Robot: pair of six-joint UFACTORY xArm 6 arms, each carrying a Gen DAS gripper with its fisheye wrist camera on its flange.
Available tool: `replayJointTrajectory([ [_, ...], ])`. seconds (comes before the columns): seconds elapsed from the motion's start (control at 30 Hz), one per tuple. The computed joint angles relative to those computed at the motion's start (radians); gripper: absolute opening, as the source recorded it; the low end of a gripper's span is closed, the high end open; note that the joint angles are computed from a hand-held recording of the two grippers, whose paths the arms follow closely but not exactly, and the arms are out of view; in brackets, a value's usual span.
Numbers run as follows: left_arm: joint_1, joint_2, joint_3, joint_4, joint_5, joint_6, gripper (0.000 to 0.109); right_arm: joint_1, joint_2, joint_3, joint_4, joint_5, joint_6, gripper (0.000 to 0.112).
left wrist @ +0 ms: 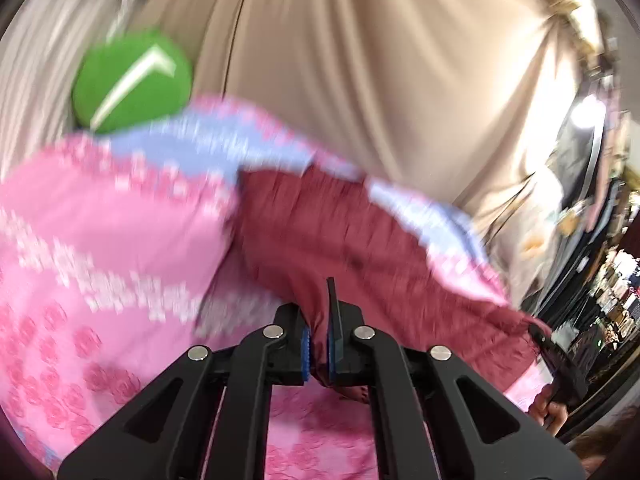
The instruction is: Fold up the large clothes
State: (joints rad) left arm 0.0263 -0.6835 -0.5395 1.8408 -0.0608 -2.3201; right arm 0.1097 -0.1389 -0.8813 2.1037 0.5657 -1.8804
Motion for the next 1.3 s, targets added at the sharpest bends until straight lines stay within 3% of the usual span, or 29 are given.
replayJointTrajectory([
  [0.1,-0.021,-0.217,0.095,-0.084,0.052,0.107,0.004,-0.082,-0.184,0.148,0.063,0.168,-0.112,0.002],
  [0.2,-0.092,-0.387,0.165,-0.257,0.154,0.308,0.004,-0.145,-0.317,0.237,0.090,0.277,-0.152,0.002],
  [0.3,-0.109,-0.380,0.138,-0.264,0.167,0.339,0.005,-0.172,-0.336,0.233,0.085,0.327,-0.120,0.002],
  [0.4,-0.063,-0.214,0.044,-0.241,0.123,0.343,0.005,-0.146,-0.231,0.124,0.063,0.285,-0.068,0.002],
  [0.47,-0.004,-0.041,-0.052,-0.222,0.057,0.334,0.005,-0.113,-0.102,0.002,0.028,0.227,0.003,0.002],
  [0.5,0.013,0.063,-0.102,-0.261,0.066,0.374,0.005,-0.098,-0.027,-0.069,-0.005,0.203,0.064,0.002],
  [0.57,0.011,0.247,-0.198,-0.402,0.107,0.497,0.005,-0.061,0.131,-0.229,-0.076,0.140,0.195,0.002],
  [0.67,-0.011,0.488,-0.353,-0.584,0.174,0.690,0.005,0.025,0.351,-0.478,-0.197,-0.030,0.340,0.002],
  [0.77,-0.031,0.701,-0.509,-0.775,0.248,0.851,0.005,0.089,0.552,-0.708,-0.443,-0.162,0.612,0.002],
  [0.87,-0.023,0.869,-0.630,-0.935,0.285,0.989,0.005,0.116,0.748,-0.914,-0.737,-0.213,0.926,0.002],
  [0.97,-0.013,0.957,-0.699,-0.954,0.341,1.026,0.005,0.118,0.885,-1.056,-1.035,-0.231,1.237,0.002],
  [1.07,-0.001,1.036,-0.738,-1.076,0.320,1.144,0.005,0.104,0.968,-1.143,-1.210,-0.189,1.430,0.002],
  [1.3,-0.010,1.133,-0.814,-1.089,0.342,1.158,0.009,0.097,1.151,-1.374,-1.652,-0.059,1.800,0.001],
])
